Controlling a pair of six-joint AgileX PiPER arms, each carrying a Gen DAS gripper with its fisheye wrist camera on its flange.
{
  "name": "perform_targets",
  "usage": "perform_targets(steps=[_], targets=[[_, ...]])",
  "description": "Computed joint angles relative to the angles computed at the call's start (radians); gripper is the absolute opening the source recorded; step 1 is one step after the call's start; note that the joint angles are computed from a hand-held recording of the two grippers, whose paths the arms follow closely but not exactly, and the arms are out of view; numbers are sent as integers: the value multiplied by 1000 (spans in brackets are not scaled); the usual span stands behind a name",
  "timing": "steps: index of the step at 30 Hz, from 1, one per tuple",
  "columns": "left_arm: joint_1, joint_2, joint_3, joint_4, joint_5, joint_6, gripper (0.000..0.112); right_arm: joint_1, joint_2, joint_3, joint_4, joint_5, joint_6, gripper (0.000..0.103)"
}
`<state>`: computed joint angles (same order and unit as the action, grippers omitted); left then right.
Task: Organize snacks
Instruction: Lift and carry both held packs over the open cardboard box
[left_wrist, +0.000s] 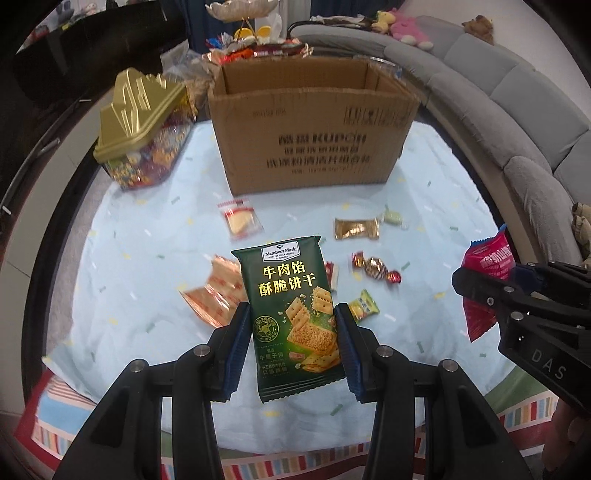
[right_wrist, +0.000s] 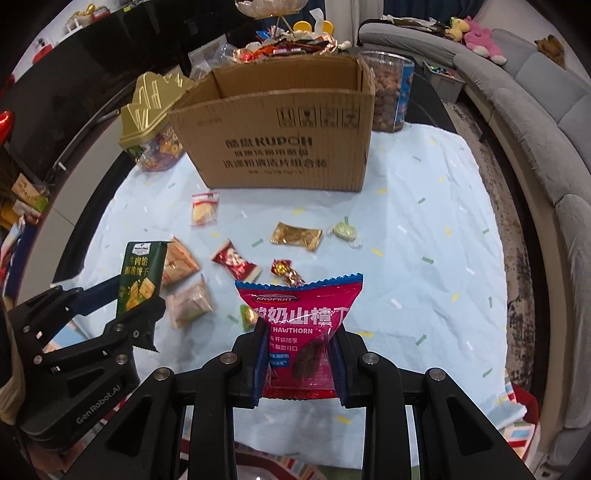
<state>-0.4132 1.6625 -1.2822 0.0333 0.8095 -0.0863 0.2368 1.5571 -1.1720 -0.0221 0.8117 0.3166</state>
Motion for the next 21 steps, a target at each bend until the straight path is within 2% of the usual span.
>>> perform_targets(steps=[11,21], targets=[[80,80,-253,-67,132,113,45,15,83,-229,-34,102,22,30],[99,200,-493,-77,228,134,45,-10,164,-379,-41,142,18,30]])
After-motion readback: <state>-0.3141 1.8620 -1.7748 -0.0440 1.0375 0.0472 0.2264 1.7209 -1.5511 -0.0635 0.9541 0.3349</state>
